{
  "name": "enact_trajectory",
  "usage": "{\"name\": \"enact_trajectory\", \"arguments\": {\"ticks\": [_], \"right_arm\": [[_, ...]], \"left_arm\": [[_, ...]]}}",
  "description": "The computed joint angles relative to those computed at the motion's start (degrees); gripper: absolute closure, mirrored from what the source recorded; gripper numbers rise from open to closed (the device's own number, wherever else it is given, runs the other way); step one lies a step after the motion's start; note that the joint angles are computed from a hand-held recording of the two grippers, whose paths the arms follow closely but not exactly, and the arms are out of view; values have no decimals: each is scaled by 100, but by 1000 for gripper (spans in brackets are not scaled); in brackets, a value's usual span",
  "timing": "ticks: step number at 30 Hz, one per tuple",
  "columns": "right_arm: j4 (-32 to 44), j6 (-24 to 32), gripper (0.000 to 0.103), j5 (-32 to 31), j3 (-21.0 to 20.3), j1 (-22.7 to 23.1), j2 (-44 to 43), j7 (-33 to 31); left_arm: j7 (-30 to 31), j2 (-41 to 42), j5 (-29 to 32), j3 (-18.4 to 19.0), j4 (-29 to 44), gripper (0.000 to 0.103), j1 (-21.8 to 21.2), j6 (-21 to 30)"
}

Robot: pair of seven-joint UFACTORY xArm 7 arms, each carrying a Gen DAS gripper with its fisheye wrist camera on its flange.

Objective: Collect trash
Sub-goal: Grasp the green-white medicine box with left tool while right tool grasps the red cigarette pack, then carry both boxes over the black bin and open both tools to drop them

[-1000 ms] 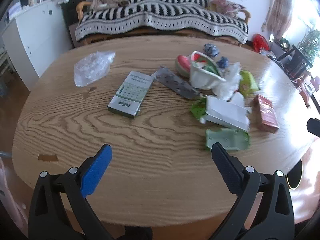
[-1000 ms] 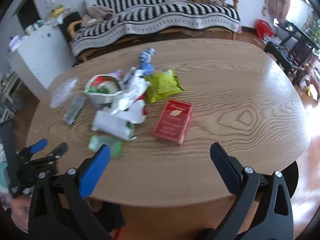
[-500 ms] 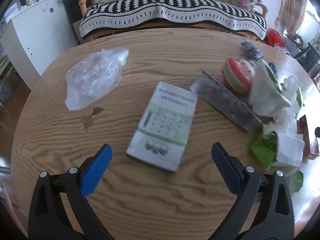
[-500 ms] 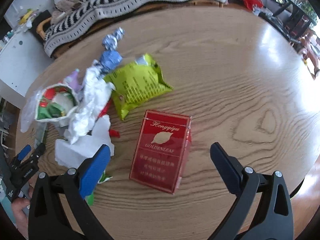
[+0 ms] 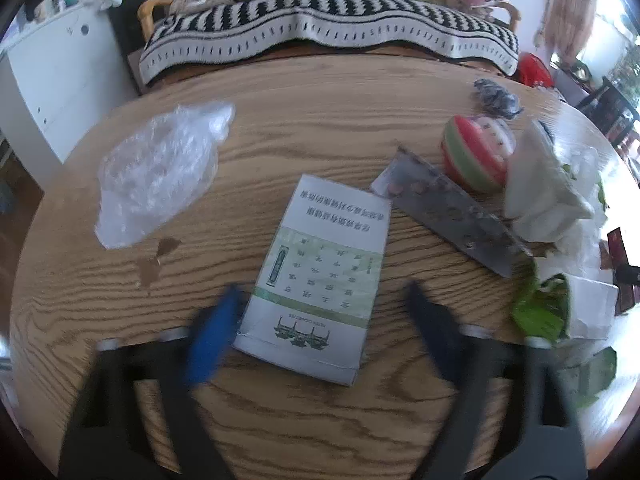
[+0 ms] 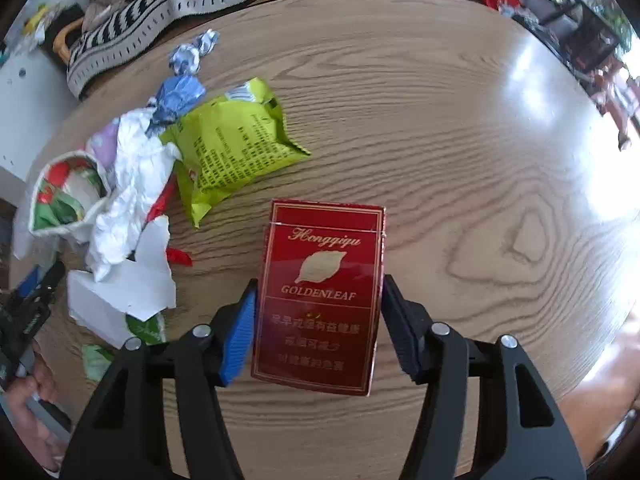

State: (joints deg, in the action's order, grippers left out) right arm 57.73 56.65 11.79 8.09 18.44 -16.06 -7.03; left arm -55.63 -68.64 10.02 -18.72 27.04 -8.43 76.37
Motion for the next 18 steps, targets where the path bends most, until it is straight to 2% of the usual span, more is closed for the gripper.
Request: {"name": "enact_trajectory", "arguments": {"ticks": [10, 13, 18], "right_arm": [[-31, 142, 46, 230, -343, -164, -495, -659], [-168, 211, 46, 339, -520, -264, -890, -967], [-57, 323, 46, 458, -1024, -592, -1181, -1631]], "left_arm": [[-128, 224, 9, -283, 465, 47, -71, 399], [-184, 244, 58, -486, 649, 47, -119, 593], [-278, 610, 84, -810, 1162, 47, -191, 512]]}}
